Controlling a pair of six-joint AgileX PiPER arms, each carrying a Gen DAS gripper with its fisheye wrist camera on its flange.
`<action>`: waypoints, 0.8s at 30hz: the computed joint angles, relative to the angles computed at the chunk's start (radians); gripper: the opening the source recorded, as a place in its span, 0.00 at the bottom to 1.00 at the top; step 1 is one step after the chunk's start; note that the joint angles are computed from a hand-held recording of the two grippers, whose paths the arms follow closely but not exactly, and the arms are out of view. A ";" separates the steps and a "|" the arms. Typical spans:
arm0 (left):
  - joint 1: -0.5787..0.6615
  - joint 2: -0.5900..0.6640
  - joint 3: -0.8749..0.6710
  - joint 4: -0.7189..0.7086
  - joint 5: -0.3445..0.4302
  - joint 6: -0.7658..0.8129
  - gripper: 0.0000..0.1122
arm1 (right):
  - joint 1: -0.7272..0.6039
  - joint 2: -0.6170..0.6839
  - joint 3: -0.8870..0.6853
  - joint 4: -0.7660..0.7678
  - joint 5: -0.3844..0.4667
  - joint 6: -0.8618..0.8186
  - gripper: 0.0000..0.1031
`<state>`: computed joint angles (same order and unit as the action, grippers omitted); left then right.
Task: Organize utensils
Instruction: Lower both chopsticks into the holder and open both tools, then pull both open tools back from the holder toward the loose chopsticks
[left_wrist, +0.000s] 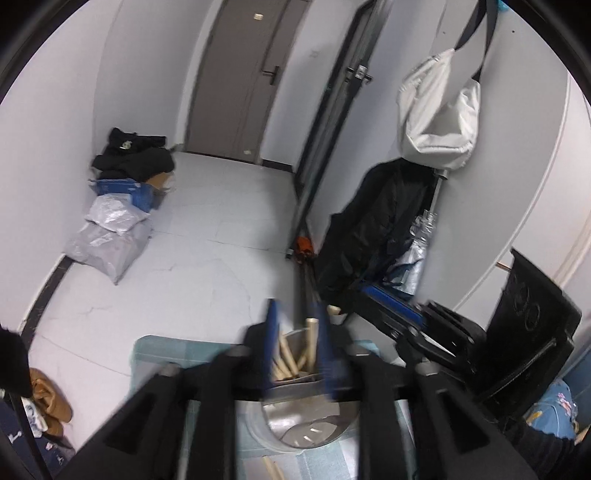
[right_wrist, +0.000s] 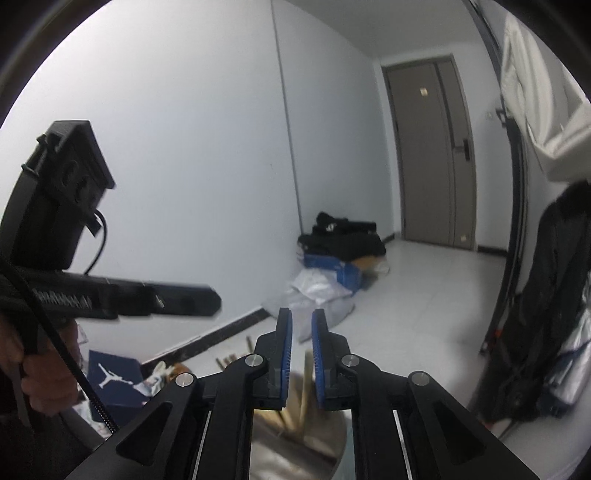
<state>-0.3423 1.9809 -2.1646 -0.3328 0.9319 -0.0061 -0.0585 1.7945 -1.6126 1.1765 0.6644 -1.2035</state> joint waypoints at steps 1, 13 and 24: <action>0.000 -0.024 0.036 0.009 -0.023 -0.010 0.38 | -0.004 -0.014 0.019 0.001 -0.001 0.007 0.16; -0.050 -0.238 0.307 0.305 -0.158 -0.296 0.66 | -0.066 -0.274 0.296 0.022 -0.032 0.073 0.45; -0.140 -0.415 0.540 0.588 -0.277 -0.543 0.87 | -0.093 -0.457 0.428 -0.042 -0.050 0.185 0.64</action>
